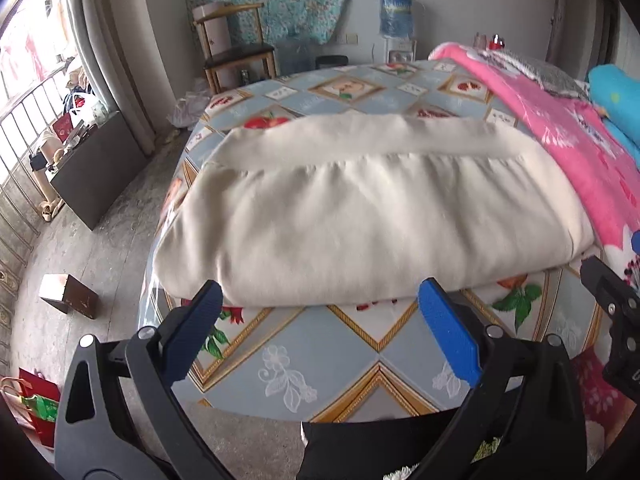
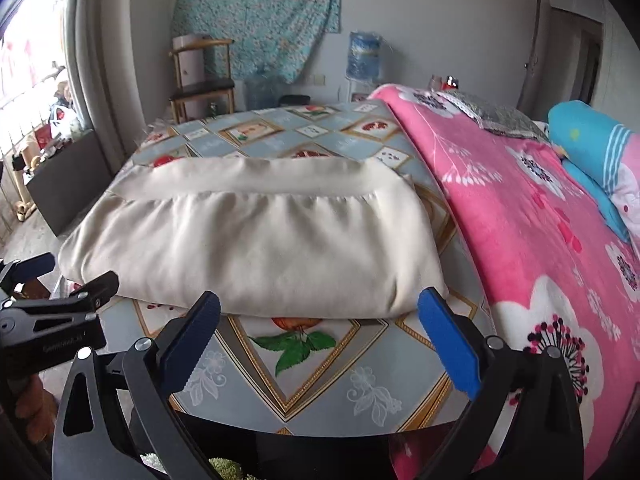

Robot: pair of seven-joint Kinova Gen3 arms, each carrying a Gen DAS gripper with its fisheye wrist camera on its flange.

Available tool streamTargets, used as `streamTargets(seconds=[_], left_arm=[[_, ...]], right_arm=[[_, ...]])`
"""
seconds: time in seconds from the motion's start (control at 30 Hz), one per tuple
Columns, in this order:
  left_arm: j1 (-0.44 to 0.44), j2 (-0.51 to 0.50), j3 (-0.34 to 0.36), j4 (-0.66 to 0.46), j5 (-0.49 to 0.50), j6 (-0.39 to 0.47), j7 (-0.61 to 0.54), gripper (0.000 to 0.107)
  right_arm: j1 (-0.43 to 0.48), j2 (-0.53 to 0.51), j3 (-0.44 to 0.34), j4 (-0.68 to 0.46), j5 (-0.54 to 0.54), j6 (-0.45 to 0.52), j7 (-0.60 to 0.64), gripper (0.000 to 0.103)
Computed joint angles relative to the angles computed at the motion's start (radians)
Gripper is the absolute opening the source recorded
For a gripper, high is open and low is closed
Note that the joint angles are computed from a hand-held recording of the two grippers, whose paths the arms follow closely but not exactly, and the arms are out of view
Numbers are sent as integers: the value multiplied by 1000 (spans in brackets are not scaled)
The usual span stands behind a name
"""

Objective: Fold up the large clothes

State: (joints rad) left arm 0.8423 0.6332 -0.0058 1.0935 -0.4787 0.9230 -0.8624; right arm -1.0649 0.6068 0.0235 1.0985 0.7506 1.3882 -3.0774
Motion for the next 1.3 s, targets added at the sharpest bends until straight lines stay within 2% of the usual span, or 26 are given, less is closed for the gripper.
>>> streamTargets(seconds=[0.23, 0.53, 1.3], left_arm=[[-2, 3, 15, -12, 27, 24, -4, 95], [-17, 49, 23, -97, 81, 123, -27, 95], [-26, 59, 29, -115, 128, 142, -62, 95]], right_arm=[[34, 25, -6, -44, -89, 33, 8, 97], [36, 33, -3, -58, -123, 59, 10, 97], [43, 53, 3, -94, -146, 99, 40, 97]])
